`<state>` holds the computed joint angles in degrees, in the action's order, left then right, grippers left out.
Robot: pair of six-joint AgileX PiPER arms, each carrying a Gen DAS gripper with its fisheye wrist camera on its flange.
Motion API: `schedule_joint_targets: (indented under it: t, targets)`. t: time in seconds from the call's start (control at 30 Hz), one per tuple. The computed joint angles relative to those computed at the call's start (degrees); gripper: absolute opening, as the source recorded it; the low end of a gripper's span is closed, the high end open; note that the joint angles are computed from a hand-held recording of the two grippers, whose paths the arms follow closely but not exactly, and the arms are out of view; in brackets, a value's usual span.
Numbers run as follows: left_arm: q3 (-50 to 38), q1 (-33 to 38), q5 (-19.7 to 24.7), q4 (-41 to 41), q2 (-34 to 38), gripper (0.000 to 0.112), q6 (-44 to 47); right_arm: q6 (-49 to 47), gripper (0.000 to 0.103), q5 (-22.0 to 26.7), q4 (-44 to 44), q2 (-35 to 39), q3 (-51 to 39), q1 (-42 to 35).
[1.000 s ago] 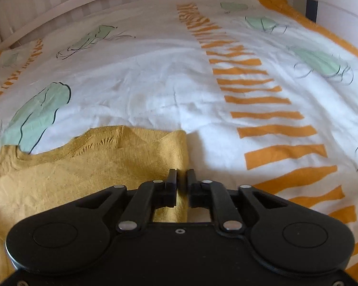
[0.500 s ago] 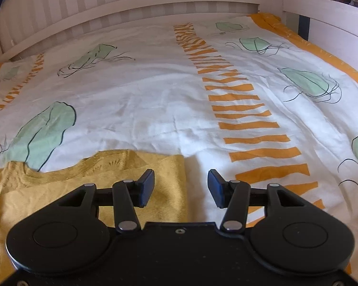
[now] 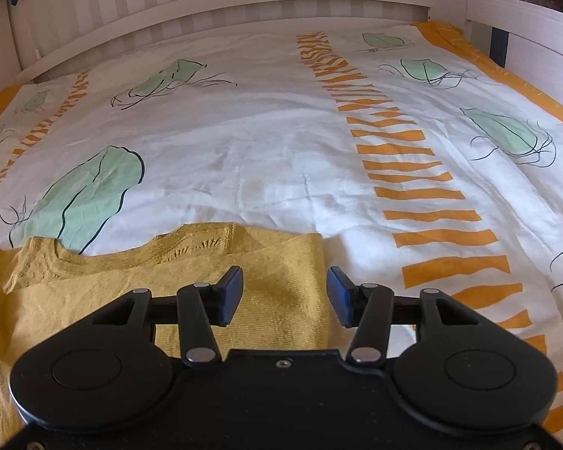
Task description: Fold small clothes
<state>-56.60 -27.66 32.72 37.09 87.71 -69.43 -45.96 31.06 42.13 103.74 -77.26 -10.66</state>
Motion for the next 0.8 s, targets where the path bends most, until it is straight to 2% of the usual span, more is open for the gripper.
schedule_joint_targets:
  t: [0.1, 0.2, 0.23, 0.3, 0.4, 0.53, 0.57, 0.6, 0.63, 0.67, 0.7, 0.8]
  targets:
    - [0.94, -0.38, 0.61, 0.92, -1.87, 0.007, -2.4, -0.3, 0.057, 0.1, 0.31, -0.19, 0.12, -0.08]
    - [2.0, -0.89, 3.26, 2.62, -4.28, 0.005, -5.27, -0.94, 0.057, 0.38, 1.02, -0.38, 0.2, -0.33]
    - [2.16, -0.82, 4.39, 2.42, -4.91, 0.001, -5.94, -1.0, 0.057, 0.5, 1.17, -0.39, 0.15, -0.34]
    - [2.02, -0.24, 6.94, 0.86, -5.59, 0.0, -5.53, -0.88, 0.057, 0.53, 1.13, -0.46, 0.21, -0.17]
    - [2.67, 2.18, 7.41, -1.92, -6.62, 0.001, -3.47, -0.75, 0.058, 0.58, 0.72, -0.52, 0.43, 0.33]
    - [3.56, 4.07, 7.55, -1.71, -8.02, 0.003, -4.4, -0.72, 0.058, 1.08, 0.61, -1.0, 1.02, 1.17]
    - [3.69, 4.58, 6.71, -2.36, -8.19, 0.004, -3.83, -1.56, 0.058, 1.34, 1.31, -1.36, 1.38, 1.46]
    - [3.93, 5.04, 5.26, -3.18, -8.46, 0.012, -2.74, -2.39, 0.059, 1.31, 1.81, -1.74, 1.83, 1.88]
    - [4.02, 5.16, 3.92, -3.82, -8.47, 0.026, -1.56, -3.29, 0.06, 1.15, 2.11, -2.18, 2.33, 2.46]
    - [4.06, 4.75, 3.12, -4.07, -8.41, 0.032, -0.92, -4.29, 0.061, 1.08, 2.46, -2.64, 2.82, 2.96]
    - [3.95, 4.24, 2.3, -4.63, -8.26, 0.035, 0.04, -5.43, 0.062, 0.99, 3.0, -3.13, 3.36, 3.45]
    - [3.76, 3.41, -0.86, -9.08, -7.45, 0.035, 5.67, -7.31, 0.062, 1.0, 3.77, -3.89, 4.32, 4.51]
